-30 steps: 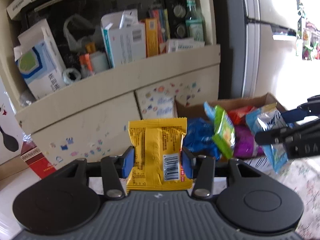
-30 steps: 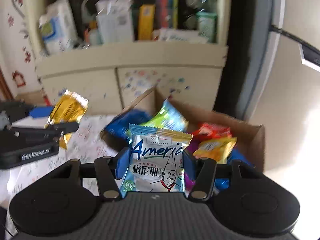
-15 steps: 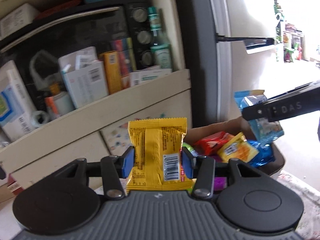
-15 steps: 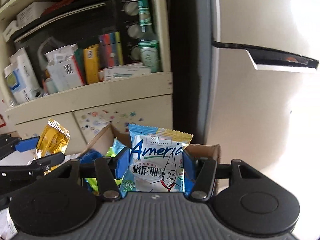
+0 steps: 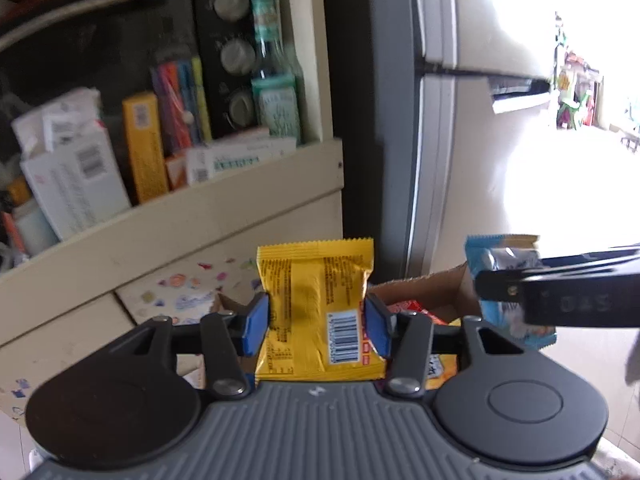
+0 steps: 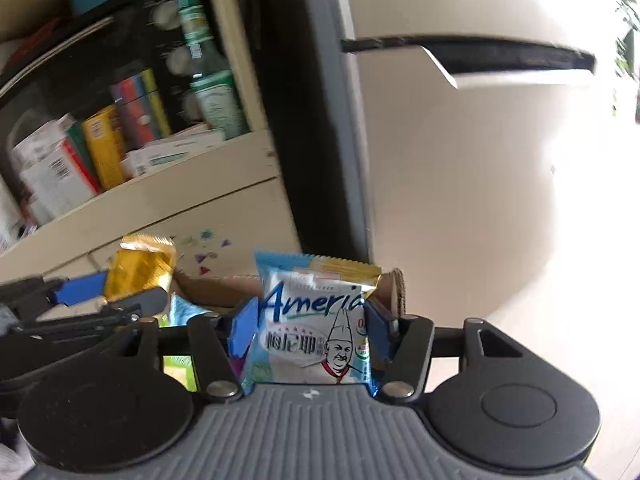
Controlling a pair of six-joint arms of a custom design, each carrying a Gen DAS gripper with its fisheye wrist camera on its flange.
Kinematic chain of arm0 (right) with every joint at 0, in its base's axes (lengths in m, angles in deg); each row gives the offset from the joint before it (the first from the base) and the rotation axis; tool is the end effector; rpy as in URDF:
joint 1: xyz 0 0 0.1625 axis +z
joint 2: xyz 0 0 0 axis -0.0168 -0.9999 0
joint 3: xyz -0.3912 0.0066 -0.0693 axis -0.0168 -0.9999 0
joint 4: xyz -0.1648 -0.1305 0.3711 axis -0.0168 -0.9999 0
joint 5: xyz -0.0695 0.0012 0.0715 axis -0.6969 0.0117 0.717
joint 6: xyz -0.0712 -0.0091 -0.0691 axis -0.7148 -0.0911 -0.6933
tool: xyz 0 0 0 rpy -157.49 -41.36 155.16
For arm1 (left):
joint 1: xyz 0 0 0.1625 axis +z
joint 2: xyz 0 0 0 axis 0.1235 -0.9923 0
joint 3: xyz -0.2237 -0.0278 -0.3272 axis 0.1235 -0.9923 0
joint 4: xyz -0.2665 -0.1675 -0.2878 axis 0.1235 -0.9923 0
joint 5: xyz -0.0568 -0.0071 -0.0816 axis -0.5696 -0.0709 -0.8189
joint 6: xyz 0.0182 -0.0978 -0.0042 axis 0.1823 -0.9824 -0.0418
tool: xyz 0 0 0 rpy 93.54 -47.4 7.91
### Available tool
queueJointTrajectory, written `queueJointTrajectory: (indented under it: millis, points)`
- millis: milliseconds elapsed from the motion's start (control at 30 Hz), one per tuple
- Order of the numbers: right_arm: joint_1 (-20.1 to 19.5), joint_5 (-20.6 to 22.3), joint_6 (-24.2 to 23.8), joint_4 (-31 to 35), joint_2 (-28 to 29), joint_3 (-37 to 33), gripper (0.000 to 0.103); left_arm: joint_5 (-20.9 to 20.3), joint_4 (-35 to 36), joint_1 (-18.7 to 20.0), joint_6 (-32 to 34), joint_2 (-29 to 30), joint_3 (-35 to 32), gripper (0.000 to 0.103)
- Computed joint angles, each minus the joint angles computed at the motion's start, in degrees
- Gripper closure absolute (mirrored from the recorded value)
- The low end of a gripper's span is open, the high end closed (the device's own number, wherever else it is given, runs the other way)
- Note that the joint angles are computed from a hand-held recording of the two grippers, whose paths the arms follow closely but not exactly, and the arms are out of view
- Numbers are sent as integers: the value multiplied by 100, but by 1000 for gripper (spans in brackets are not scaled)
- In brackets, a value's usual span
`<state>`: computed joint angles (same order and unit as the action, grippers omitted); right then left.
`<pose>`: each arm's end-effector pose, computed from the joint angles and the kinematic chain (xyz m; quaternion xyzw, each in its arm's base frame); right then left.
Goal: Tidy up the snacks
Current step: 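Carry the yellow bar over the box with the left tool while the right tool carries the Ameria packet, then open the left tool to drop the yellow bar while the right tool releases the Ameria packet into the box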
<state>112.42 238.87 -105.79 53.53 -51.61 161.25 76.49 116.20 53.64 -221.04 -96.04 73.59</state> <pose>0.2537 -0.5278 0.0402 -0.1526 -0.7581 0.5227 0.3589 -0.1697 -0.6376 0.1312 0.5163 0.8004 -0.2493 0.1752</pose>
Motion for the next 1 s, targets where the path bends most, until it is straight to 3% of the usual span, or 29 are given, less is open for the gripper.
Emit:
queueJointTrajectory:
  millis: [100,200,600,1000]
  points:
    - [-34,-201,437,244,-31,-7,30,-353,93,-50,-214,116,-124,36]
    - [3,-143,263,50,-75,58,24,-314,95,-21,-195,-73,56,17]
    - [51,-181,673,722,158,-272,13,-948,420,-77,-258,-530,559,11]
    - [100,92,1082,1795,726,-1043,10,-1077,639,171,-498,-638,536,9]
